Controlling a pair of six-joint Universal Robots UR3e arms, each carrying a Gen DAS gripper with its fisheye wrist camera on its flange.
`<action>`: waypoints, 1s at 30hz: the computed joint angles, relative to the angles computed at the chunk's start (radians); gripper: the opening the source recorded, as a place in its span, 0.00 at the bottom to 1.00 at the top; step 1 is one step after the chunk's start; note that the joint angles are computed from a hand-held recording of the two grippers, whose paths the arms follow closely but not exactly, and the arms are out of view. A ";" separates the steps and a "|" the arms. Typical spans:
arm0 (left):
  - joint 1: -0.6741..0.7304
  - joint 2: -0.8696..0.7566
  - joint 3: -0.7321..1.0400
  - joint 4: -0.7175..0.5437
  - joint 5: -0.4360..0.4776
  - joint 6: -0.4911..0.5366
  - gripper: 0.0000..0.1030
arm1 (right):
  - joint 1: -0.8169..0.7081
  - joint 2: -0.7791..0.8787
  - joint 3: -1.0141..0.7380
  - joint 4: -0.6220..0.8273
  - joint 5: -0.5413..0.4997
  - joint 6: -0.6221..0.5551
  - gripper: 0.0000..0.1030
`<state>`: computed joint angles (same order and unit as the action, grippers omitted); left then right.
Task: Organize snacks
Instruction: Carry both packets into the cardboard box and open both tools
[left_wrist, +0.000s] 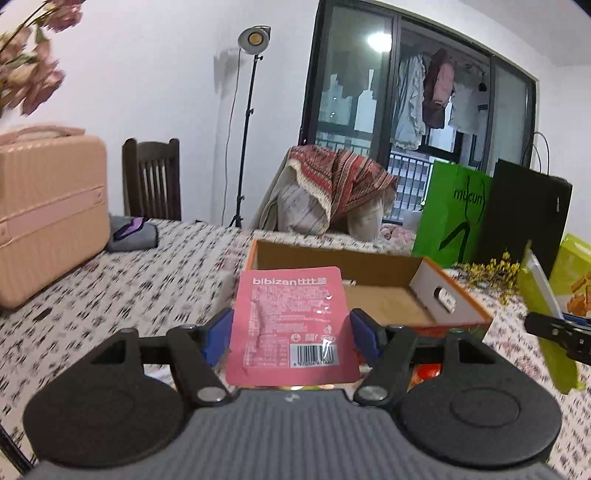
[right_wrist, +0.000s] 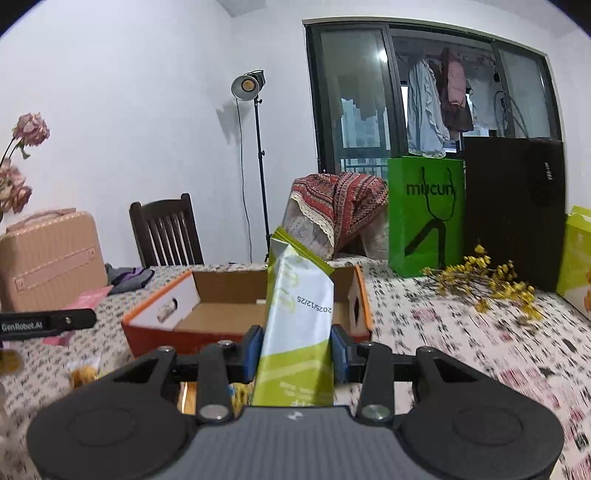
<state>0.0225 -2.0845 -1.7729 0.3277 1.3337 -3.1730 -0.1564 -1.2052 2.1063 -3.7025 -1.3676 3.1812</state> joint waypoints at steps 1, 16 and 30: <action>-0.008 -0.012 0.036 -0.016 0.002 -0.003 0.67 | 0.002 0.006 -0.037 0.028 0.003 0.000 0.37; -0.133 -0.422 0.884 -0.451 0.151 -0.106 0.68 | 0.082 0.371 -0.885 0.593 -0.079 0.024 0.37; -0.135 -0.823 1.507 -0.752 0.164 -0.072 0.68 | -0.014 0.652 -1.180 0.697 0.112 0.125 0.38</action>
<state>-0.1125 -2.9075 -0.2662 -0.4245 1.4979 -3.2453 -0.1700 -0.5533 0.9259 -3.0052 -1.2559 3.3066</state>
